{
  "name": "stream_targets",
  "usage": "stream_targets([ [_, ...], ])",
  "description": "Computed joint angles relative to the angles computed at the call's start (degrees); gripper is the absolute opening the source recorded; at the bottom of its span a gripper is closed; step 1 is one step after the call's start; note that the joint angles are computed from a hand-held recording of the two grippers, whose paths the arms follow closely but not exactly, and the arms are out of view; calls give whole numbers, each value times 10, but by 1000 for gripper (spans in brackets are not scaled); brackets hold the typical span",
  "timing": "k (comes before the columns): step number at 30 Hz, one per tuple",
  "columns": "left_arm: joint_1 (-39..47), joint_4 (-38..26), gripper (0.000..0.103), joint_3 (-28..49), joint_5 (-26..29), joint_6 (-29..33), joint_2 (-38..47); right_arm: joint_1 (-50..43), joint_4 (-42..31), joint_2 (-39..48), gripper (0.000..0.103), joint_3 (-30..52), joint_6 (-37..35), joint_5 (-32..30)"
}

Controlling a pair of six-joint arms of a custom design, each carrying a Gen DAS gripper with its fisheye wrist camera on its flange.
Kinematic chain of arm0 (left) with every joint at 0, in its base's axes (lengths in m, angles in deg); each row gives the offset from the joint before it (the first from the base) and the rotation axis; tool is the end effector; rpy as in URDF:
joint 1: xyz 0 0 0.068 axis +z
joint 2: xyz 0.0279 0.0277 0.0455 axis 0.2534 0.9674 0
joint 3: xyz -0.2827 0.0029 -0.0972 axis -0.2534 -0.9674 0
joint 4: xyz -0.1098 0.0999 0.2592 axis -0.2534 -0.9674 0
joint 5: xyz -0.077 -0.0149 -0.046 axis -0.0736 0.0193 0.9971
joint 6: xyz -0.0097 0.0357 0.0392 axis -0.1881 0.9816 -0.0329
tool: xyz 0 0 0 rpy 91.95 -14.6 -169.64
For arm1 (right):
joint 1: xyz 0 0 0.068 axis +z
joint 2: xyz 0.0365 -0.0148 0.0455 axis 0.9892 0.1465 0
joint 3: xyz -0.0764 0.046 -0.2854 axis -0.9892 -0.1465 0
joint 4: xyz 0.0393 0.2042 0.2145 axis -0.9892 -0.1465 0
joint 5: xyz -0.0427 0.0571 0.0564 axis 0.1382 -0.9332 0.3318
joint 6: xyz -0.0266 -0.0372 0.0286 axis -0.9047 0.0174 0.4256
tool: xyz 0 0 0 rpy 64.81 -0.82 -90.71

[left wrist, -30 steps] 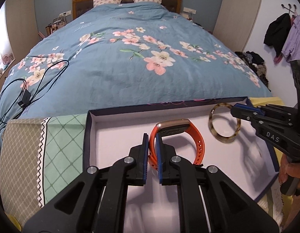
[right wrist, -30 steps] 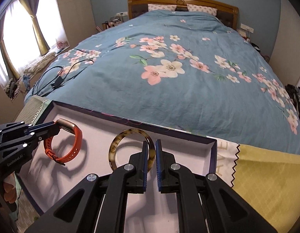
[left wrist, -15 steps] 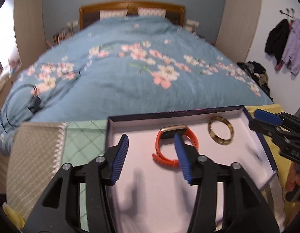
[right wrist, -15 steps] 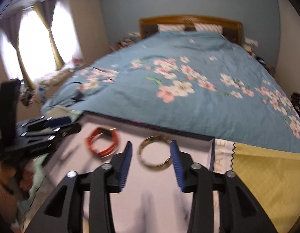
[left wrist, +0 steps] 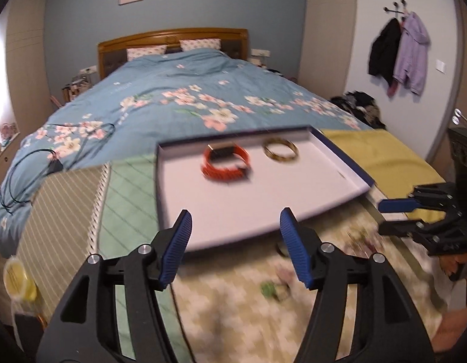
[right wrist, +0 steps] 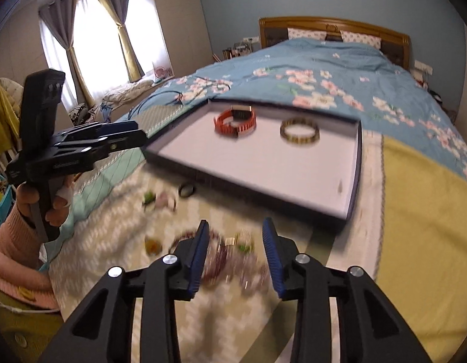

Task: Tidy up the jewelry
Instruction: 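Withdraw both grippers from the box toward the remaining jewelry, then grasp the dark red beaded bracelet with the right gripper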

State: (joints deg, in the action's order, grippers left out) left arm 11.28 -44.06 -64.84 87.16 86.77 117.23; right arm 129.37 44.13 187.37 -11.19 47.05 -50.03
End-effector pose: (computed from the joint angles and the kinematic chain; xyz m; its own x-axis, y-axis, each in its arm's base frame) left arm 0.2595 -0.0293 0.0669 -0.5508 0.2767 -0.7874 0.5061 0.8609 -0.0515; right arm 0.2124 0.2222 0.0465 -0.6989 -0.1250 -0.7042 -0.3374 0.9258 0.1705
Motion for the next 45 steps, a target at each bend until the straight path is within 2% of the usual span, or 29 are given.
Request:
stream_targets([
  [1,-1,9,60,-14,4,4,-1,5,6,5,27,-4,8,0],
  [7,-11,55,60,-82,20,17,-11,30,40,25,21,-24,48,8],
  [12,-28,75,60,-103,15,15,-7,39,46,30,19,-23,58,9],
  [20,-39,74,60,-97,23,12,8,39,46,34,18,-15,65,11],
  [32,-40,52,62,-78,35,14,21,15,19,62,18,16,82,-22],
  [33,-39,51,62,-77,37,13,23,15,18,62,17,17,81,-22],
  [37,-37,44,62,-72,43,17,27,19,17,58,1,16,76,-18],
  [45,-45,34,62,-65,35,24,32,37,14,31,1,8,65,18],
])
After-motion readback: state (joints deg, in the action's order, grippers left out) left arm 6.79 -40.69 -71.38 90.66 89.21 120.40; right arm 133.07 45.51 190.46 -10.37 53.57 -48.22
